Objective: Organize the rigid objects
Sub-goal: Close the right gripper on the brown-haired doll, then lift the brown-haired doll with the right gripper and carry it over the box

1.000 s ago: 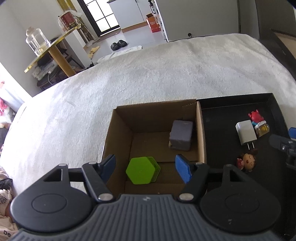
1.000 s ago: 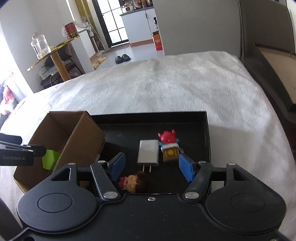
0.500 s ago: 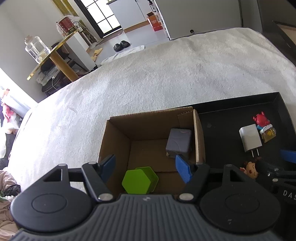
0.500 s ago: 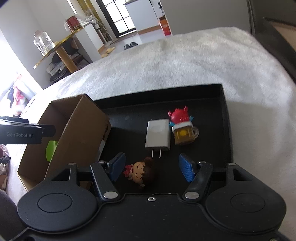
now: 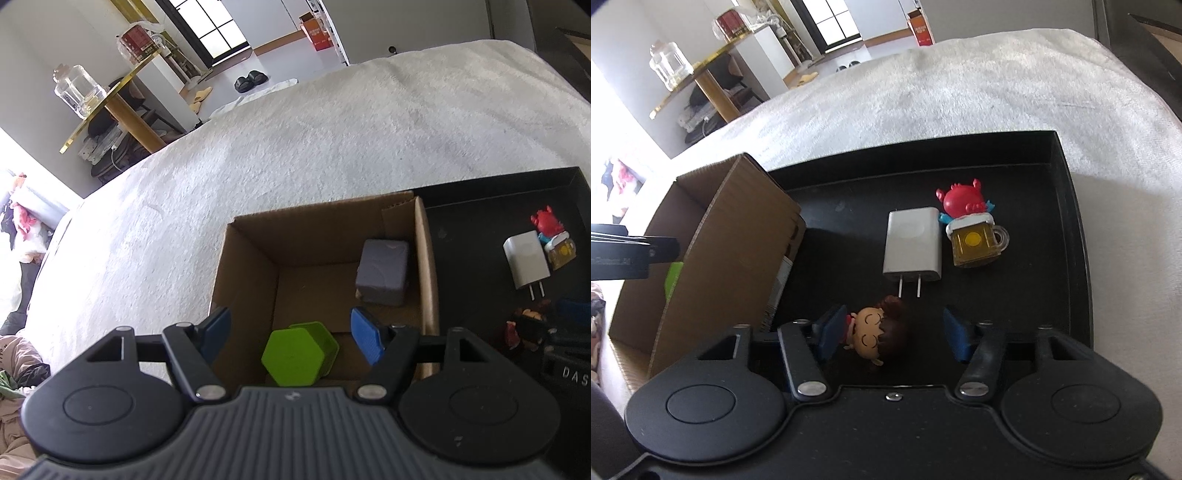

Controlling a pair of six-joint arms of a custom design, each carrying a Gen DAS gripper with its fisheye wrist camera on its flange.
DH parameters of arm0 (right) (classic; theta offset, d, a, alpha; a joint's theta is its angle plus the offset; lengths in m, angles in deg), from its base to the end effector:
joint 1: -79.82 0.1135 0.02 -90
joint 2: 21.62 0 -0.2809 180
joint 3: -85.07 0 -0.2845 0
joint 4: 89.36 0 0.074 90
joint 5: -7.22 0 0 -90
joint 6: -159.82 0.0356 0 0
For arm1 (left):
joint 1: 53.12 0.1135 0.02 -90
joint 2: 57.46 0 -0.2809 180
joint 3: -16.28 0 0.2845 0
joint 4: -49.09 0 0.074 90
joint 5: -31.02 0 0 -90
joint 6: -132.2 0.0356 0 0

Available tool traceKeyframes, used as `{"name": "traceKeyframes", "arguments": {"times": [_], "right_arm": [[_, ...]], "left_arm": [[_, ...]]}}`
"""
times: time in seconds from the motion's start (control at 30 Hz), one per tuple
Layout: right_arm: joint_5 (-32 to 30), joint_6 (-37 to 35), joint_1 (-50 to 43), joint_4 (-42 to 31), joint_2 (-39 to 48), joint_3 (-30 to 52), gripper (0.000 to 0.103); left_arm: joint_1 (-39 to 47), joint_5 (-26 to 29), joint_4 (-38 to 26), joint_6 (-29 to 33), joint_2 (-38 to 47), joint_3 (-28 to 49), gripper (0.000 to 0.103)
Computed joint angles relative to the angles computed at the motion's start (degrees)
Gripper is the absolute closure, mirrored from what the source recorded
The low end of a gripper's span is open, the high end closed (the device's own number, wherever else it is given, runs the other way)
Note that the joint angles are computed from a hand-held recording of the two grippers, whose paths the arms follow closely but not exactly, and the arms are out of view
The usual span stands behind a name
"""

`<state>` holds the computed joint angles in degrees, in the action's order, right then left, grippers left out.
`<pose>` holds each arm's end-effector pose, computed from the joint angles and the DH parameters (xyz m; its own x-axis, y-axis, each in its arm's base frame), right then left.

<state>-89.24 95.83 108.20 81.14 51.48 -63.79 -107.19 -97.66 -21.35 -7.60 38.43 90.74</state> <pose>0.1899 0.1072 0.1065 -0.8526 0.0346 -0.5214 -0.1781 0.9188 0.3523 0.2001 -0.2382 0.1872 -0.8705 0.1851 -0.4560 -0.0322 0.9032 0.4281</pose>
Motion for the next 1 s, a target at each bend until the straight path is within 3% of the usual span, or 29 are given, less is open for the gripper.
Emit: {"name": "traceKeyframes", "arguments": {"times": [0.1,0.43,0.53,0.7,1.0], "right_arm": [[-2.23,-0.79,-0.07,1.11,0.60,-0.10,0.069],[1.54,-1.45,1.14,-2.81,-3.53,-0.18,0.069],[-0.30,-0.72,0.05,-4.90,-7.57,-0.54,0.069],[1.90,-0.31,1.92,-9.48,-13.25,0.01,0.069],[10.44,0.87,8.87,-16.74,-16.74,5.76,0.069]], "left_arm": [[0.10,0.47,0.39,-0.01,-0.70,-0.87,0.032],[-0.72,0.87,0.45,-1.18,-4.36,-3.75,0.032],[-1.26,0.58,-0.05,-1.66,-6.02,-4.64,0.032],[-1.69,0.59,-0.96,-2.78,-9.58,-6.44,0.032],[-1.95,0.10,-3.25,-4.47,-17.55,-9.47,0.032]]}}
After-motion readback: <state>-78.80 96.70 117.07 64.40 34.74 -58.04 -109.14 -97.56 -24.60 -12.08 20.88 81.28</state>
